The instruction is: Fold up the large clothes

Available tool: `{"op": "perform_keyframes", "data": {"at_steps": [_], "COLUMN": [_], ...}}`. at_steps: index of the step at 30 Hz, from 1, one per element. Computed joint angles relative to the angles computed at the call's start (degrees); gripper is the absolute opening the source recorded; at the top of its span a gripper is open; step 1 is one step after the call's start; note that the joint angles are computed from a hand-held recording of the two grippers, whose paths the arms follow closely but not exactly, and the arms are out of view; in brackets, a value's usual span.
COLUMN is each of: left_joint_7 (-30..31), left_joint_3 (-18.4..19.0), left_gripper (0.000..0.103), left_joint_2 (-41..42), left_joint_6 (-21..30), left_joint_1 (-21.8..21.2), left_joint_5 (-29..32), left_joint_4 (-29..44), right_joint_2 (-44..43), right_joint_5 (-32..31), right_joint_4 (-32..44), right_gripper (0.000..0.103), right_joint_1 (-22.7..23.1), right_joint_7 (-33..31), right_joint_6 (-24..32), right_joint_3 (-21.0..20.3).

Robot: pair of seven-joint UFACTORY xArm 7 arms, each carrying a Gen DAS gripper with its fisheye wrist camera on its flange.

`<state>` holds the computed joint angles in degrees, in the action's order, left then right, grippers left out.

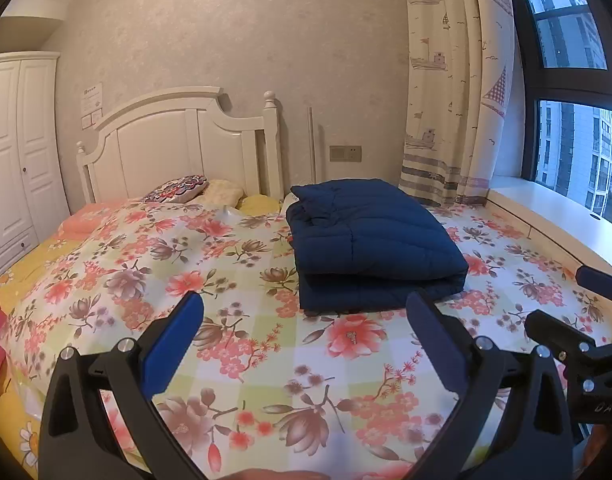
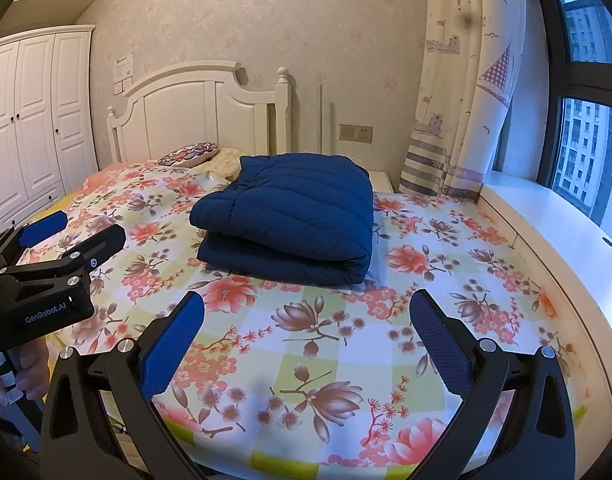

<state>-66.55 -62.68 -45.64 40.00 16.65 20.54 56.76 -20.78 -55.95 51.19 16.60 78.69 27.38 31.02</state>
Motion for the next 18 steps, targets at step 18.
{"op": "perform_keyframes", "data": {"at_steps": [18], "left_joint_7": [0.1], "left_joint_3": [0.9], "left_gripper": [0.101], "left_joint_2": [-0.2], "left_joint_6": [-0.4], "left_joint_1": [-1.0], "left_joint_5": [1.1], "left_joint_4": [-1.2], "right_joint_2": [0.4], "right_joint_5": [0.1], "right_joint_4": [-0.1], "right_gripper": [0.099], "right_joint_1": [0.5], "right_joint_7": [0.0], "right_joint_6": [-0.3], "right_joint_3": [-0.4]}}
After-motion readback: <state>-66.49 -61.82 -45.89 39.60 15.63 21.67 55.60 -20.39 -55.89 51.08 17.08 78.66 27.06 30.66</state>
